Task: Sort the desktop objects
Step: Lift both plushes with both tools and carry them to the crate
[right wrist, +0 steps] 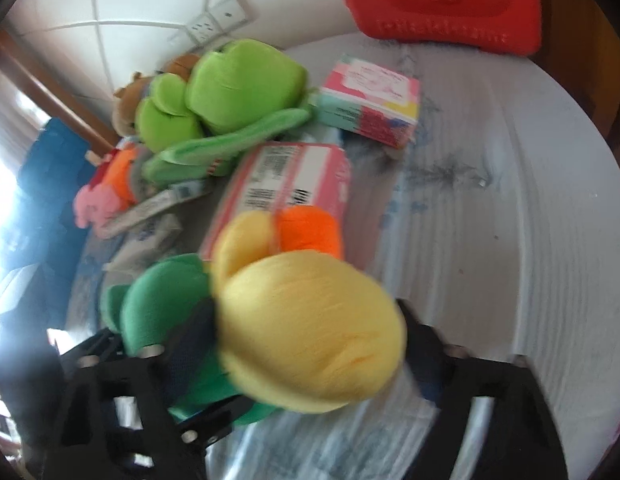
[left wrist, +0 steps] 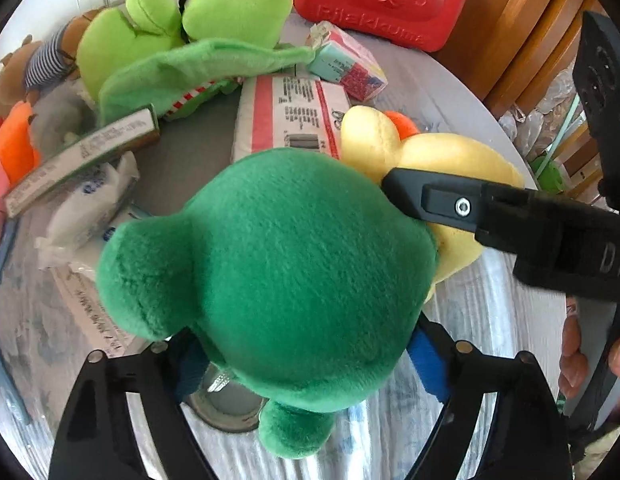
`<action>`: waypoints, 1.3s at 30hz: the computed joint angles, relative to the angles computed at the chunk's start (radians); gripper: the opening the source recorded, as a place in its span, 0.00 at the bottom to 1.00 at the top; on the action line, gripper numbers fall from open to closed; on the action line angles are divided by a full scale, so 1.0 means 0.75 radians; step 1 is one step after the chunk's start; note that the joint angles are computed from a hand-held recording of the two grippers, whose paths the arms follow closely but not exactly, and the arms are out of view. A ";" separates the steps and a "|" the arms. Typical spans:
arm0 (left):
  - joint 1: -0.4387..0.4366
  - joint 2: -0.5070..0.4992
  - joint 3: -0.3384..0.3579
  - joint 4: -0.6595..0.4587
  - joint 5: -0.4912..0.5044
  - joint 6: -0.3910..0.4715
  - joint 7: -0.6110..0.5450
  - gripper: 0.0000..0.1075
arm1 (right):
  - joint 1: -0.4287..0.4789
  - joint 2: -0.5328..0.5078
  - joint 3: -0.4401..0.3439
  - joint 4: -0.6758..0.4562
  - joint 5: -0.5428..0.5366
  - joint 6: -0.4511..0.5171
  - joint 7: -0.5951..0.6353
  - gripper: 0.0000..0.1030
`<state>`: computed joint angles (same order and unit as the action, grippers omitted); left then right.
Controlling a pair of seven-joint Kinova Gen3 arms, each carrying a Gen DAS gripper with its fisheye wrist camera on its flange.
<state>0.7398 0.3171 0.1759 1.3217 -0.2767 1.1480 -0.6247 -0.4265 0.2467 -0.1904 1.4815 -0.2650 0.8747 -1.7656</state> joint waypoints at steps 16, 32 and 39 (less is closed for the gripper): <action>0.183 -0.148 0.039 -0.092 -0.356 0.306 0.198 0.76 | -0.036 -0.190 -0.044 0.030 -0.086 -0.126 0.075 0.72; 0.175 -0.511 0.308 -0.010 -0.685 0.799 0.352 0.76 | -0.502 -0.132 -0.142 -0.367 0.417 -0.117 -0.313 0.72; 0.065 -0.788 0.350 0.112 -0.653 0.909 0.269 0.76 | -0.870 0.061 -0.091 -0.697 0.728 -0.006 -0.536 0.72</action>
<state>0.7885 -0.2738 0.4381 1.4056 -0.7663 1.8295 -0.4229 -1.0791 0.2924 -0.2588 0.9586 0.2809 0.8700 -2.1676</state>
